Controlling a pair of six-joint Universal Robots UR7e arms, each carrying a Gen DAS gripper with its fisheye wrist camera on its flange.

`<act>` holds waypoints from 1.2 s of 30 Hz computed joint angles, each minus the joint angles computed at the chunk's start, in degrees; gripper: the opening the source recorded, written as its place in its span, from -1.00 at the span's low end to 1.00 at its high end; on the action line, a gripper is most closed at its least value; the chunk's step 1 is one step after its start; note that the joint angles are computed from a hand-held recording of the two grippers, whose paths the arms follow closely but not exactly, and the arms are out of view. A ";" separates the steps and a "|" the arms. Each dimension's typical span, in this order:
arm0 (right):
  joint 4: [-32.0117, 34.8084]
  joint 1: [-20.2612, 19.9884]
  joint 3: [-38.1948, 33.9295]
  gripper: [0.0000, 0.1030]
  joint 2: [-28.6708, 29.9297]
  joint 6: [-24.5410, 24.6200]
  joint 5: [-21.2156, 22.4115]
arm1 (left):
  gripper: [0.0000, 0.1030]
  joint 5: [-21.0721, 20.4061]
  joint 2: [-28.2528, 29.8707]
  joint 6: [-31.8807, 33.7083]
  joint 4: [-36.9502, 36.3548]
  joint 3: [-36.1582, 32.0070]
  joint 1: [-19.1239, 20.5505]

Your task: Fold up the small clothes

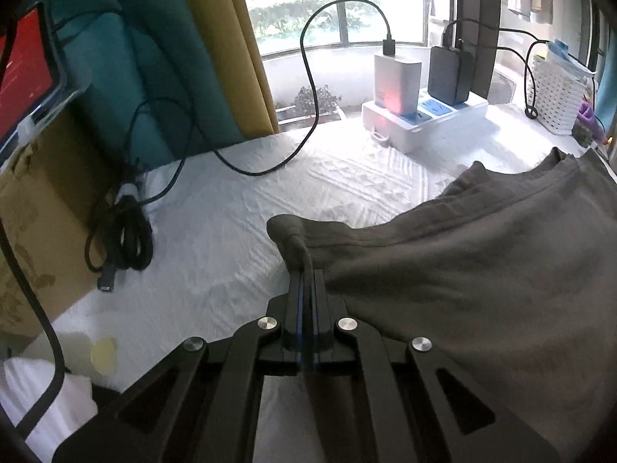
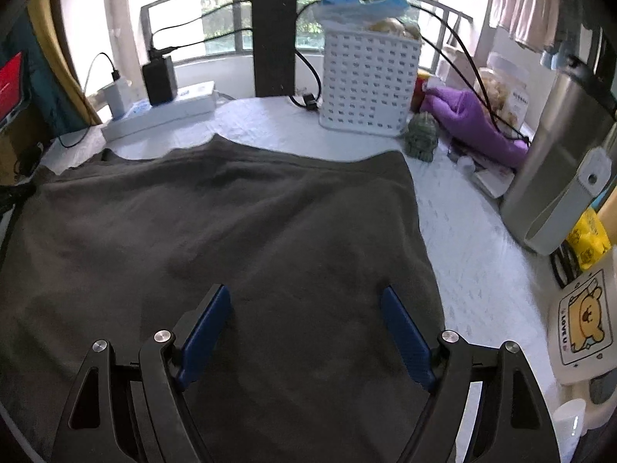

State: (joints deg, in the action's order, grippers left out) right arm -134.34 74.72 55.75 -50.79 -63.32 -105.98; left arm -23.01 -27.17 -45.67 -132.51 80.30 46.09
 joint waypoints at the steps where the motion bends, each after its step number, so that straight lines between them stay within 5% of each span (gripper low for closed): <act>1: 0.23 -0.02 -0.45 0.61 0.28 0.36 -0.17 | -0.96 -0.19 0.03 -0.52 1.11 -0.38 0.11; 7: -1.77 0.04 1.13 0.61 -1.17 0.85 1.53 | -0.85 -0.08 -1.06 -9.19 9.86 -1.62 -1.28; 8: -1.39 0.09 1.45 0.61 -1.62 1.11 2.32 | -0.77 0.26 -1.23 -9.55 9.22 -1.30 -1.84; 10: -0.51 0.31 1.77 0.61 -2.01 1.20 3.15 | -0.30 0.59 -1.29 -7.56 4.15 -0.15 -3.28; 12: 0.28 0.60 2.63 0.61 -2.52 1.01 3.95 | -0.18 -0.68 -0.79 -2.92 -2.96 0.80 -4.58; 18: -1.66 1.52 7.21 0.60 -3.59 -1.94 2.97 | -0.18 -10.37 2.33 2.85 -11.56 -0.46 -6.23; 23: -2.97 1.14 7.92 0.60 -2.92 -2.49 0.58 | -0.18 -16.17 4.31 0.10 -9.31 -1.53 -5.98; 36: -5.29 0.75 9.43 0.60 -4.93 -0.79 1.16 | -0.17 -13.77 4.31 -4.06 -6.60 -1.03 -6.84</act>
